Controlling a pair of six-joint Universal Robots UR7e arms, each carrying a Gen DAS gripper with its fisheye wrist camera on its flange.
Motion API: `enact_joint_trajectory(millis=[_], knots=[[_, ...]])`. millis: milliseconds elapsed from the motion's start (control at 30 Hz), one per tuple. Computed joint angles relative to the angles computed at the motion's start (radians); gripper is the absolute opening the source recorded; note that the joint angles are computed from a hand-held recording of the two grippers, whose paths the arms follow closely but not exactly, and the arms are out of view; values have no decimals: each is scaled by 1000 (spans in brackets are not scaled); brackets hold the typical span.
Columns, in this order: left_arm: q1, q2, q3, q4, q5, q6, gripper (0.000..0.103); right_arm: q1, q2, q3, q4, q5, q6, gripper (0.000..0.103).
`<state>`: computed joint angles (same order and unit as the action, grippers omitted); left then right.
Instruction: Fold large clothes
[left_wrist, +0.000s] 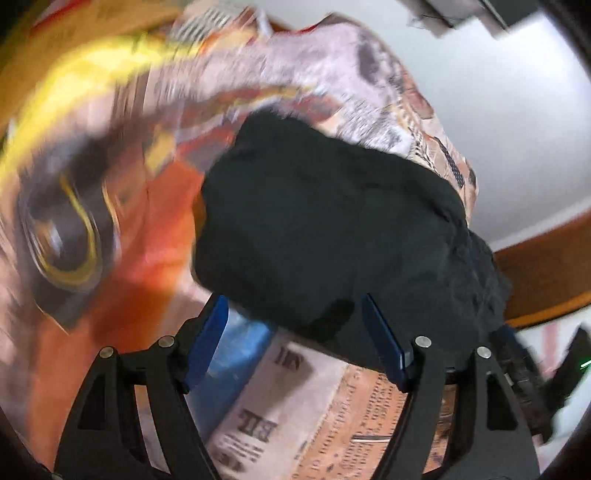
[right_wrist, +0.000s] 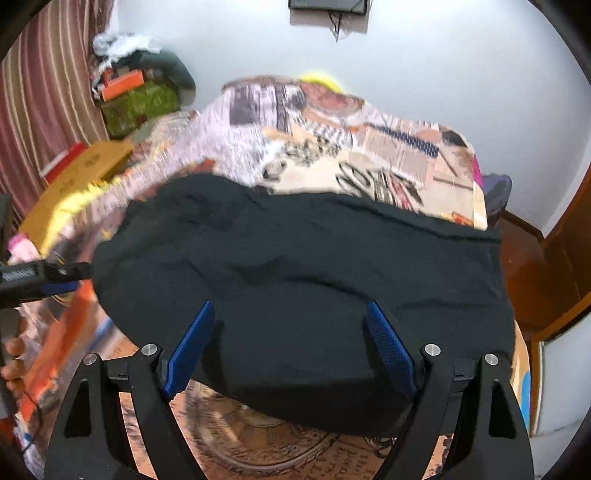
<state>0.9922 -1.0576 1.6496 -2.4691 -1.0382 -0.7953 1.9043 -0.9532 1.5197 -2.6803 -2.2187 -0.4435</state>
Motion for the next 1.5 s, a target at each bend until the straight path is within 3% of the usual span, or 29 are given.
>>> enact_joint_trajectory(millis=[67, 267, 367, 500, 567, 633, 700, 800, 900, 1000, 1167, 1333, 1400, 1500], knots=[[26, 0, 21, -64, -77, -29, 73, -10, 12, -5, 29, -31, 16, 82], [107, 42, 41, -240, -296, -96, 74, -23, 2, 6, 16, -8, 8, 87], [132, 76, 32, -311, -323, -118, 82, -26, -3, 11, 11, -1, 8, 89], [143, 116, 8, -390, -300, -138, 84, -29, -6, 19, 9, 9, 10, 92], [130, 133, -10, -400, -247, -139, 84, -35, -7, 14, 24, 23, 18, 95], [105, 143, -27, -368, -161, -128, 76, -37, -7, 3, 51, 28, 35, 95], [73, 142, -43, -314, -51, -106, 52, -32, -7, -4, 74, 17, 50, 95], [26, 132, -58, -265, 65, -47, 38, -23, -11, -19, 127, -1, 91, 95], [-28, 135, -85, -200, 200, 9, 35, -17, -29, -35, 173, 56, 153, 95], [-103, 120, -72, -236, 358, 102, 34, -3, -29, -39, 158, 92, 178, 95], [-214, 128, -84, -376, 591, 392, 33, 18, 12, -51, 191, 131, 189, 95], [-279, 181, -139, -477, 670, 672, 33, 23, 53, -38, 209, 197, 157, 97], [-280, 215, -177, -489, 661, 738, 33, 28, 58, -53, 250, 196, 156, 97], [-294, 227, -193, -452, 614, 745, 33, 22, 24, -43, 262, 200, 160, 96]])
